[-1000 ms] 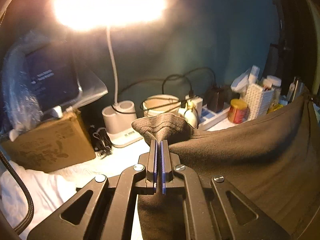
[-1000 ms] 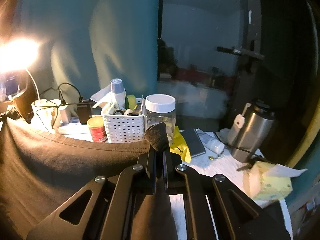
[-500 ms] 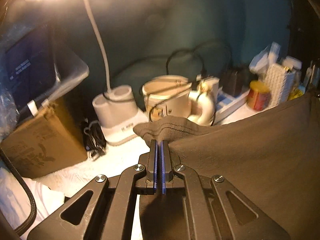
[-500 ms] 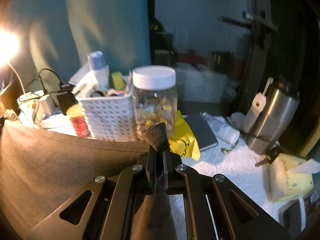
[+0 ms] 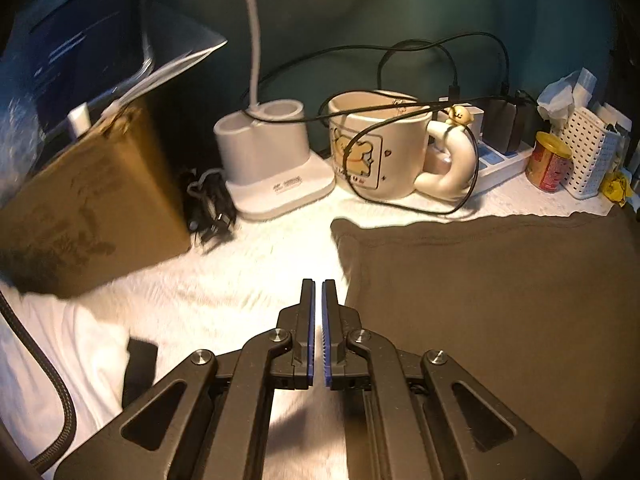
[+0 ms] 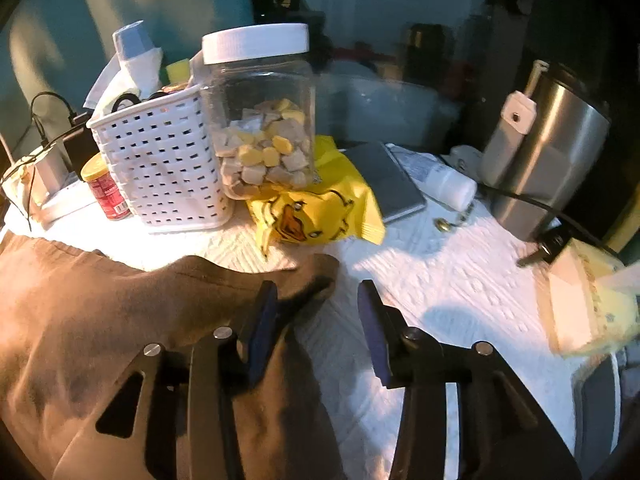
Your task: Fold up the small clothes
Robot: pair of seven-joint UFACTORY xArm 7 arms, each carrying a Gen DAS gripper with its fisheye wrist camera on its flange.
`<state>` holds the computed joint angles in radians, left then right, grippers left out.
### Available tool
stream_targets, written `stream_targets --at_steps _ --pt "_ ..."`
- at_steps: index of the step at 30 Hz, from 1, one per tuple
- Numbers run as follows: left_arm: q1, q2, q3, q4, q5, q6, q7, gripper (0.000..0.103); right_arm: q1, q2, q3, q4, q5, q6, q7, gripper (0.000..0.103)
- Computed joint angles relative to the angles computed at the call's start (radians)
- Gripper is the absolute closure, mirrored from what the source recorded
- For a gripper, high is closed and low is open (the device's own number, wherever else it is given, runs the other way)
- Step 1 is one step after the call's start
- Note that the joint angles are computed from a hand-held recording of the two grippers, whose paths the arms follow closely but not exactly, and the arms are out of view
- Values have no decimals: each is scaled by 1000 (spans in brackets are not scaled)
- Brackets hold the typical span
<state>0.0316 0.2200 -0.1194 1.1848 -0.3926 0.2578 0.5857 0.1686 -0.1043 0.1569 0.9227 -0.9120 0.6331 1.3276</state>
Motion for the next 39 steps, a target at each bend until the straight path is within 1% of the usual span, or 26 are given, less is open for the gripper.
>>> stream_targets --at_steps 3,6,15,23,25,26,27,28,30,39 --pt "23 -36 -12 -31 -58 30 38 101 4 -50 10 -36 15 19 7 59" --pt "27 -84 -5 -69 -125 62 86 101 4 -112 35 -80 38 50 11 59" --pt "-21 -217 73 -194 -217 128 170 100 -10 -316 117 -239 155 90 18 59" --pt "-68 -324 137 -291 -284 174 236 99 6 -440 196 -313 276 143 18 59" --pt "-78 -349 151 -314 -297 179 251 90 18 -475 216 -331 308 166 25 59" --pt "-85 -366 161 -329 -315 184 266 75 21 -488 224 -337 321 175 28 59" --pt "-90 -377 171 -338 -329 188 278 62 28 -506 233 -346 337 187 32 59" --pt "-96 -391 181 -349 -348 194 295 59 35 -522 241 -355 352 199 36 59" --pt "-103 -418 198 -369 -366 215 318 58 49 -549 255 -369 380 219 41 59" --pt "-113 -504 245 -456 -347 282 356 58 134 -649 317 -427 505 294 97 59"
